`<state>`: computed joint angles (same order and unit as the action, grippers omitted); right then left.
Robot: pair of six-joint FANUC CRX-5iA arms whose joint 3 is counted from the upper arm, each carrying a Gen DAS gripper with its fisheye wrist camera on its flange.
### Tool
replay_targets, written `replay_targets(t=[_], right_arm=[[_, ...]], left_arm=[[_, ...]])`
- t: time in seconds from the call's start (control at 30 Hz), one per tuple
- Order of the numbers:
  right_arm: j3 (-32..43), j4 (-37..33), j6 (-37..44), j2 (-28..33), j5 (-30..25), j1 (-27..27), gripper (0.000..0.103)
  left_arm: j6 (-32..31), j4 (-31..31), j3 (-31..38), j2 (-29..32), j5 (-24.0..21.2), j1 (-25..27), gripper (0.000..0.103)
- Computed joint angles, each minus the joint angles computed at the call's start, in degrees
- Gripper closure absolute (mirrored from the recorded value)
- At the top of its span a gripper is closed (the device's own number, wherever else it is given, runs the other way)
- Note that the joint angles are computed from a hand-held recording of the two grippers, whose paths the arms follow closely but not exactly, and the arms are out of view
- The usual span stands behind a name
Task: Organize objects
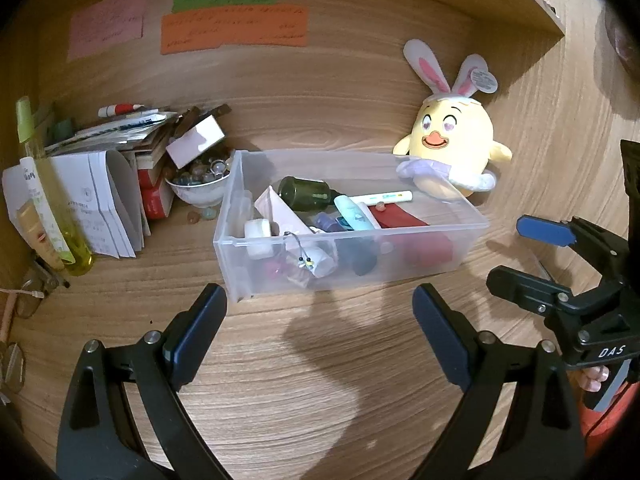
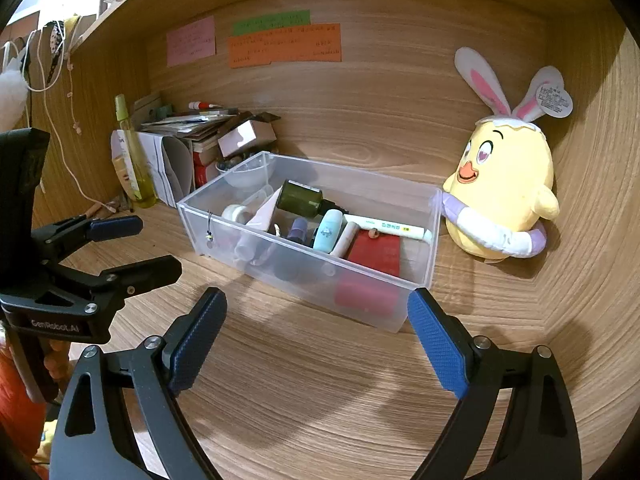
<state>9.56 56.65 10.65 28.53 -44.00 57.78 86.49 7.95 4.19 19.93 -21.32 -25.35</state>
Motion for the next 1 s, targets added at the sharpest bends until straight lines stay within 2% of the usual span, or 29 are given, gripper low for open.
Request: replay_targets(t=[0.4, 0.5, 0.6, 0.9, 1.0], right_arm=[[0.02, -0.08, -0.2, -0.09, 0.05, -0.11, 0.012], [-0.1, -0.07, -0.26, -0.18, 0.29, -0.17, 0.012], [-0.47, 0.26, -0.61, -0.38, 0.45, -0.25, 0.012], [-0.39, 0.21, -0.56, -0.32, 0.36, -0.2, 0.012], [-0.46, 0.09, -0.6, -0.38, 0.41, -0.28, 0.012]], left_arm=[[1.25, -1.43, 0.34, -0.48, 0.3, 0.02, 0.004], [0.55, -0.9, 0.22, -0.48, 0.27, 0.01, 0.004], [-4.14, 3.32, -0.4, -0.13, -0.09, 0.15, 0.004], [-5.38, 4.42, -0.84, 0.08, 0.69, -0.15, 0.004], [-3.9, 2.17, -0.56, 0.02, 1.15, -0.5, 0.003]])
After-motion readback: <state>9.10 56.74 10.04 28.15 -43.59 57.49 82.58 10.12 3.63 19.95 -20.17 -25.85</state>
